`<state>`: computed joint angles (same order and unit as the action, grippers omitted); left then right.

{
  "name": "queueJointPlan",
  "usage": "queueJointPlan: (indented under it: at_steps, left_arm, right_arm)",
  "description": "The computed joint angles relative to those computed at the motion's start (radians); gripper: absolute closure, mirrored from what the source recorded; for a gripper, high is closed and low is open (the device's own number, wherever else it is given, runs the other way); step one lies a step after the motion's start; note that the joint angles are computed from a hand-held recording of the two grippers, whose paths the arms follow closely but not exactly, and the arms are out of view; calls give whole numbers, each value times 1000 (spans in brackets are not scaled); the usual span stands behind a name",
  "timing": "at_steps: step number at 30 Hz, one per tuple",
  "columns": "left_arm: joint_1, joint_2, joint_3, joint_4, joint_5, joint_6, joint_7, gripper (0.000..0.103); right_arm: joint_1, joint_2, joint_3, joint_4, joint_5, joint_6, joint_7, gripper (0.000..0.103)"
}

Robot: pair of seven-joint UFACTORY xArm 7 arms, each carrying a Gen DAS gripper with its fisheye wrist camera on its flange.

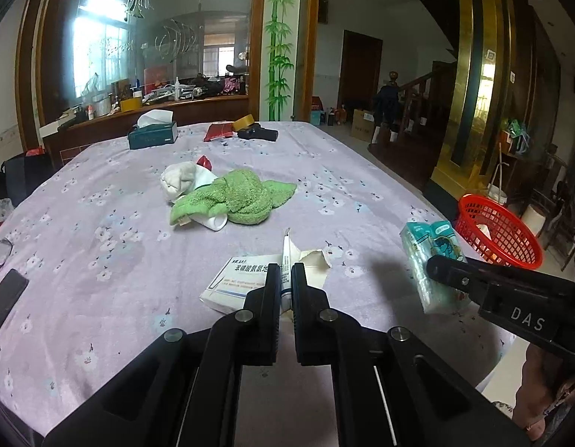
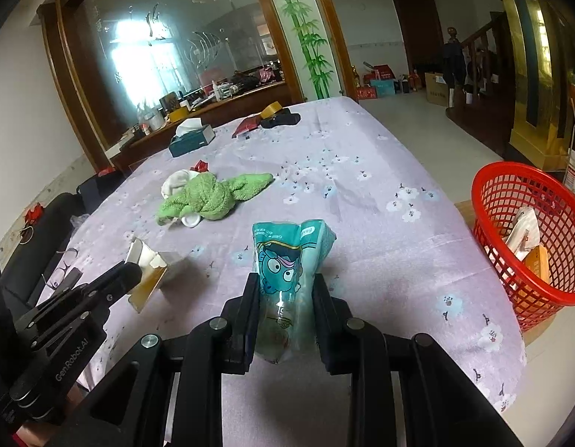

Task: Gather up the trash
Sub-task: 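Grasp the white medicine box with the left tool while the right tool grasps the teal snack bag, then lift the medicine box and snack bag above the table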

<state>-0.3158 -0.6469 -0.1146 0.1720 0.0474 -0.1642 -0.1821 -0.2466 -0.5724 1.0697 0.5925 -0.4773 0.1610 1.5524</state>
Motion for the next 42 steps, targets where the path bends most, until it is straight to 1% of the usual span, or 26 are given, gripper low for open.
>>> queueJointPlan:
  at_steps: [4, 8, 14, 17, 30, 41, 42]
  left_arm:
    - [17, 16, -20, 4, 2, -16, -3, 98]
    - [24, 20, -31, 6, 3, -17, -9, 98]
    - [48, 50, -64, 18, 4, -22, -18, 98]
    - [51, 50, -66, 18, 6, -22, -20, 98]
    - [124, 49, -137, 17, 4, -30, -43, 98]
    - [130, 47, -138, 16, 11, -29, -48, 98]
    - [133, 46, -145, 16, 10, -29, -50, 98]
  right_arm:
    - [-22, 19, 17, 15, -11, -2, -5, 75]
    - [-27, 25, 22, 18, -15, 1, -11, 75]
    - [-39, 40, 30, 20, -19, 0, -11, 75]
    - [-39, 43, 29, 18, -19, -3, -8, 75]
    - [-37, 47, 31, 29, -29, 7, -5, 74]
    - [-21, 41, 22, 29, -33, 11, -4, 74]
    - [-19, 41, 20, 29, -33, 11, -4, 74]
